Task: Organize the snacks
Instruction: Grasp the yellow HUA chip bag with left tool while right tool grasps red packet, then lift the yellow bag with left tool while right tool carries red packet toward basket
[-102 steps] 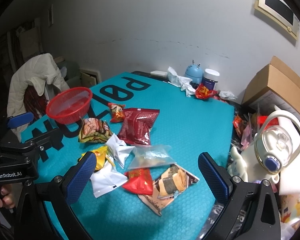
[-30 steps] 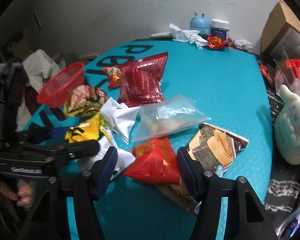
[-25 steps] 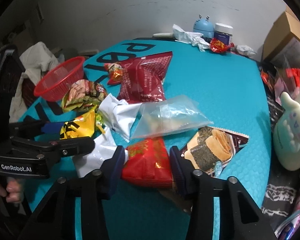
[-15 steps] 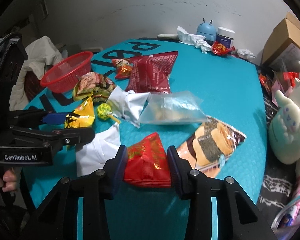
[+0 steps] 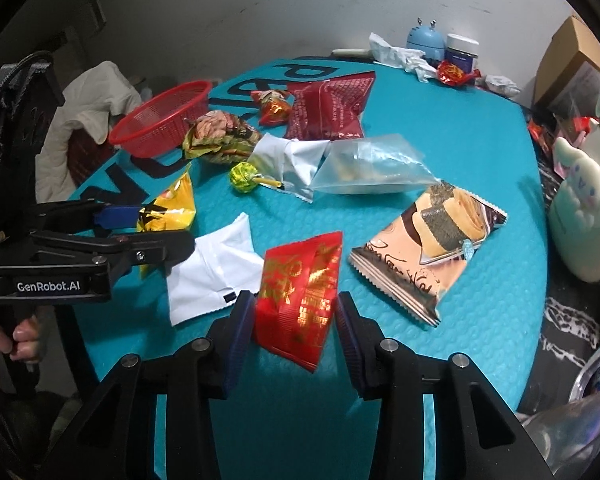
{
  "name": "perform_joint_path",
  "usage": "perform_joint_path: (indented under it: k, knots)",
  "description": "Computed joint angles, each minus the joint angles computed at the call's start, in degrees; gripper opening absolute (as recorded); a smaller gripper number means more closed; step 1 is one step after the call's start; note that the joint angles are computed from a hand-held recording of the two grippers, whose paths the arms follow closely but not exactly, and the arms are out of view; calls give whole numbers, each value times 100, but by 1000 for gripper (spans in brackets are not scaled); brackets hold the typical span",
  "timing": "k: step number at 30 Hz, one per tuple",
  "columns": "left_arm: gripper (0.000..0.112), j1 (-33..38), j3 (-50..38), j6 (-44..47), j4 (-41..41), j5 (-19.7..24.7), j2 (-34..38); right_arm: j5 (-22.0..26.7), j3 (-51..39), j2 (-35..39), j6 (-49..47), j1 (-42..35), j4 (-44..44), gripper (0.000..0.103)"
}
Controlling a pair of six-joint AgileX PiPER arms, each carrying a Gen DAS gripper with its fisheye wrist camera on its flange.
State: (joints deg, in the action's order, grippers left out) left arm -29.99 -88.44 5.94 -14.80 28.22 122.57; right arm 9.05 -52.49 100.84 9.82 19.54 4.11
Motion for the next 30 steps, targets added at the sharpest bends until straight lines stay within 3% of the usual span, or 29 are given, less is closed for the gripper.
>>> perform_joint_path:
  k: [4, 8, 13, 16, 20, 22, 24, 30]
  knots:
    - [62, -30, 108, -195, 200, -154, -150, 72, -107, 109, -503, -72, 552, 50]
    - [63, -164, 215, -1182, 1362, -380, -342, 91, -197, 186, -1375, -176, 1455, 57]
    - [67, -94, -117, -1774, 1727, -8, -105, 100, -299, 288, -1162, -187, 1274, 57]
    - [67, 39, -353, -1385, 1101, 299, 122, 164, -379, 367, -870, -197, 976, 57]
    - [66, 106, -832, -1190, 702, 910, 531, 192, -409, 442, -1304, -252, 1391, 57]
    - [67, 7, -678, -1444, 1026, 705, 456, 160, -397, 440, -1274, -252, 1314, 57]
    - [66, -46, -763, -1602, 1212, 789, 522, 136, -404, 454, -1131, -237, 1128, 57]
    - [66, -131, -567, -1834, 1565, 522, 466, 100, -415, 478, 171, -50, -388, 44]
